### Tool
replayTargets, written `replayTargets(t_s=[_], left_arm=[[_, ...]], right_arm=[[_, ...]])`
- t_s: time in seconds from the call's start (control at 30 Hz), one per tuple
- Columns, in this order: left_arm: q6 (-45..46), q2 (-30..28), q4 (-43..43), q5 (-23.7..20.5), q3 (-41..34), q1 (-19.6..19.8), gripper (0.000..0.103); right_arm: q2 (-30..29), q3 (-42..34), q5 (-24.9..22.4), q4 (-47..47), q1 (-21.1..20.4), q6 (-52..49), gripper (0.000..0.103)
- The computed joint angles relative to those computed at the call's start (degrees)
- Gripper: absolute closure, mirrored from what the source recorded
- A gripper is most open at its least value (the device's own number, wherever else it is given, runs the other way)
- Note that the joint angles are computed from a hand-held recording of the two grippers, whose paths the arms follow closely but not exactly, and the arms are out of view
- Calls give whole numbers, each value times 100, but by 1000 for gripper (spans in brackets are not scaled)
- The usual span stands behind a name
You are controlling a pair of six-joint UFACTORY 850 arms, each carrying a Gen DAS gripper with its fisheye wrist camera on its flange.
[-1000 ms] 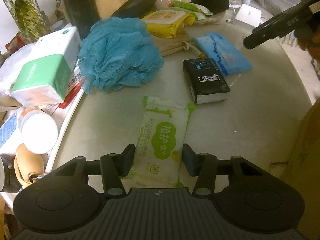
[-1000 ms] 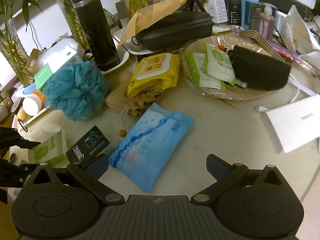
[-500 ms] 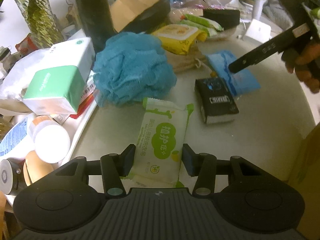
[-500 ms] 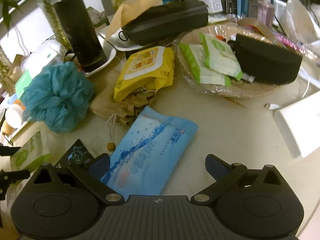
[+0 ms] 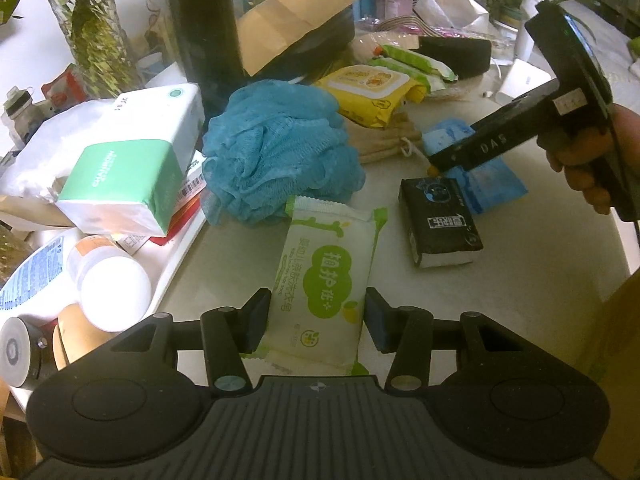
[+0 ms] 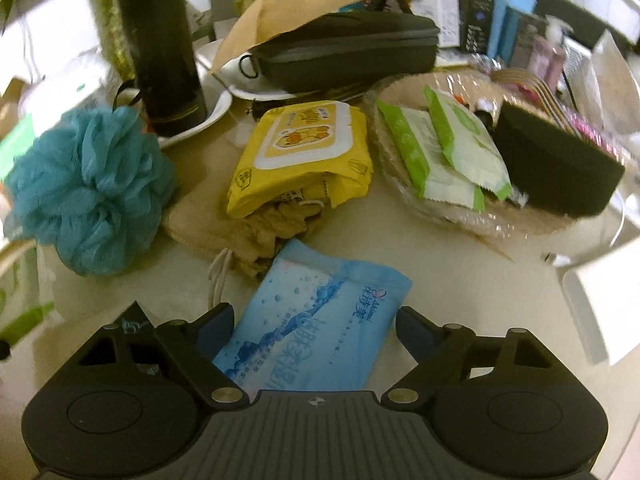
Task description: Organize soft objects
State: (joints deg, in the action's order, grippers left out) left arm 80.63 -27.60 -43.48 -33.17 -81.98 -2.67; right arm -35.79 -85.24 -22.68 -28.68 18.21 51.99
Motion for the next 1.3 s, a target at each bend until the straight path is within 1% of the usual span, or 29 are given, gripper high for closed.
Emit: replayTargets(t_s=[0.1, 0.23, 0.27, 0.3, 0.43, 0.5, 0.57, 0.6, 0.63, 0.77, 0.83, 0.93, 1.07, 1.2, 1.3], left_arm=[[-9, 1, -10, 16, 7, 7, 54], [31, 19, -59, 20, 27, 17, 54], [56, 27, -90, 27, 39, 22, 54], [69, 31, -102, 34, 47, 26, 54], [22, 39, -86, 84, 55, 25, 54], [73, 52, -162, 79, 68, 32, 54], [106, 65, -225, 82, 87, 39, 55], [128, 70, -253, 82, 95, 41, 55], [167, 79, -293, 86, 108, 42, 55], [125, 89, -262, 45, 116, 45, 56], [248, 132, -320, 97, 162, 49, 56], [255, 139, -449, -58, 129, 109, 56], [396, 281, -628, -29, 214, 147, 56], [469, 468, -852, -83, 303, 217, 56], [560, 666, -926, -44, 405, 231, 56]], right_arm=[[31, -19, -240, -53, 21, -213, 16], [29, -103, -886, -372, 63, 31, 17], [31, -104, -967, -383, 63, 70, 17], [50, -84, -1018, -351, 58, 133, 17], [82, -11, -873, 6, -33, 311, 16], [57, -58, -990, -70, -3, 320, 16], [69, -64, -1090, 8, 1, 368, 19], [98, -26, -1044, 171, -21, 346, 26], [158, 46, -942, 439, -64, 269, 29], [290, 205, -829, 592, -77, 37, 34], [347, 279, -734, 638, -94, -50, 36], [531, 483, -401, 1065, -171, -323, 38], [869, 730, -247, 955, -171, -279, 38], [1291, 968, -264, 1017, -196, -484, 38], [1629, 1091, -326, 1037, -221, -625, 38]])
